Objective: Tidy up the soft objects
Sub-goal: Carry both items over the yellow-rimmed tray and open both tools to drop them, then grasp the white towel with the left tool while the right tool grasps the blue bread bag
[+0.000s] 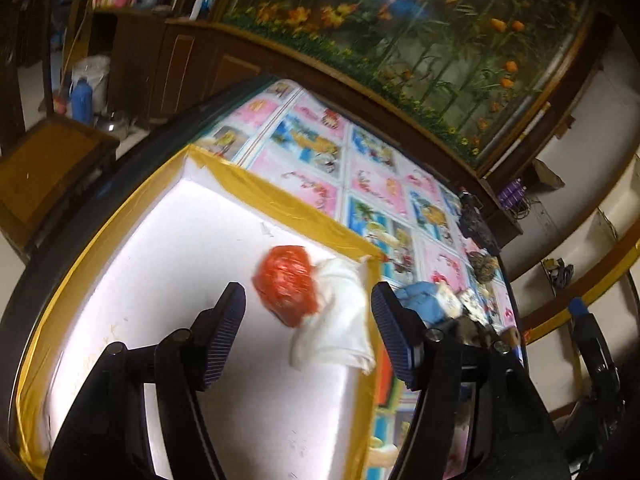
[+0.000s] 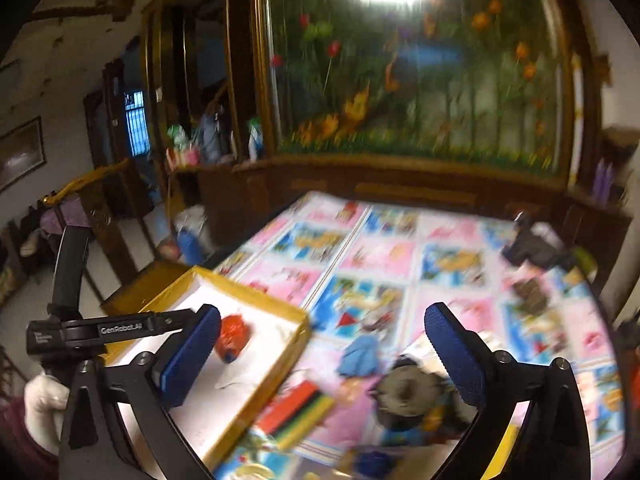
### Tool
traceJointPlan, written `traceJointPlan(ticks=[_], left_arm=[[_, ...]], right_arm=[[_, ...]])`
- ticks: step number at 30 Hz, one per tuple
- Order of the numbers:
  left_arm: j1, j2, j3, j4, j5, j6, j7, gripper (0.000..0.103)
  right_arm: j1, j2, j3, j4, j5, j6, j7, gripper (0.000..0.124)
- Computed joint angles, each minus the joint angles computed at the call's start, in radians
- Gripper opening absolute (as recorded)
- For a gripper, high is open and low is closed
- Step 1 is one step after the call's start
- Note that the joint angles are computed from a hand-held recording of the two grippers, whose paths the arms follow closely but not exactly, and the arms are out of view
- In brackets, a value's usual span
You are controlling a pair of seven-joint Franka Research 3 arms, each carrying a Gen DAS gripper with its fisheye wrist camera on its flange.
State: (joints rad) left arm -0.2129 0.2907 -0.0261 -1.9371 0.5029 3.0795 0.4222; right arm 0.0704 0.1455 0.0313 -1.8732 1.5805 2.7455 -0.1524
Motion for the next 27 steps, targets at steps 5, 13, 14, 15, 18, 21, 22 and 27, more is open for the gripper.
traceJointPlan(ticks=[5,13,14,15,18,21,22,27], left_arm=[[-0.093,-0.042,0.032,-0.009,0.154,-0.013,-0.08,0.066],[-0.068,0.011,-0.116,0.039,0.058,-0.128,0.09,0.066],[-0.069,0.023,-0.129,0.052,0.038,-0.145,0.114,0.066],[-0.08,0.029,-0.128,0.057,0.033,-0.155,0.12,0.066],[-0.11,0.065,-0.127,0.107,0.03,-0.207,0.153,0.066],[-0.132,0.121,-0.123,0.186,0.037,-0.25,0.2,0.066],[-0.134,0.149,-0.127,0.221,0.037,-0.254,0.233,0.066],[-0.167,0.298,-0.106,0.437,0.023,-0.378,0.327,0.065]], right_arm=[[-0.015,-0.058,-0.039,-0.107,-0.029,0.085,-0.068,0.102],[-0.164,-0.018,-0.125,-0.148,-0.306,-0.136,0.387,0.102],[-0.183,-0.007,-0.131,-0.133,-0.33,-0.161,0.423,0.102],[-0.201,0.01,-0.136,-0.11,-0.355,-0.182,0.457,0.102],[-0.246,0.041,-0.137,-0.079,-0.397,-0.217,0.522,0.102],[-0.284,0.053,-0.132,-0.059,-0.403,-0.252,0.558,0.102],[-0.292,0.05,-0.129,-0.065,-0.398,-0.255,0.557,0.102],[-0.311,0.073,-0.118,-0.055,-0.381,-0.276,0.564,0.102]])
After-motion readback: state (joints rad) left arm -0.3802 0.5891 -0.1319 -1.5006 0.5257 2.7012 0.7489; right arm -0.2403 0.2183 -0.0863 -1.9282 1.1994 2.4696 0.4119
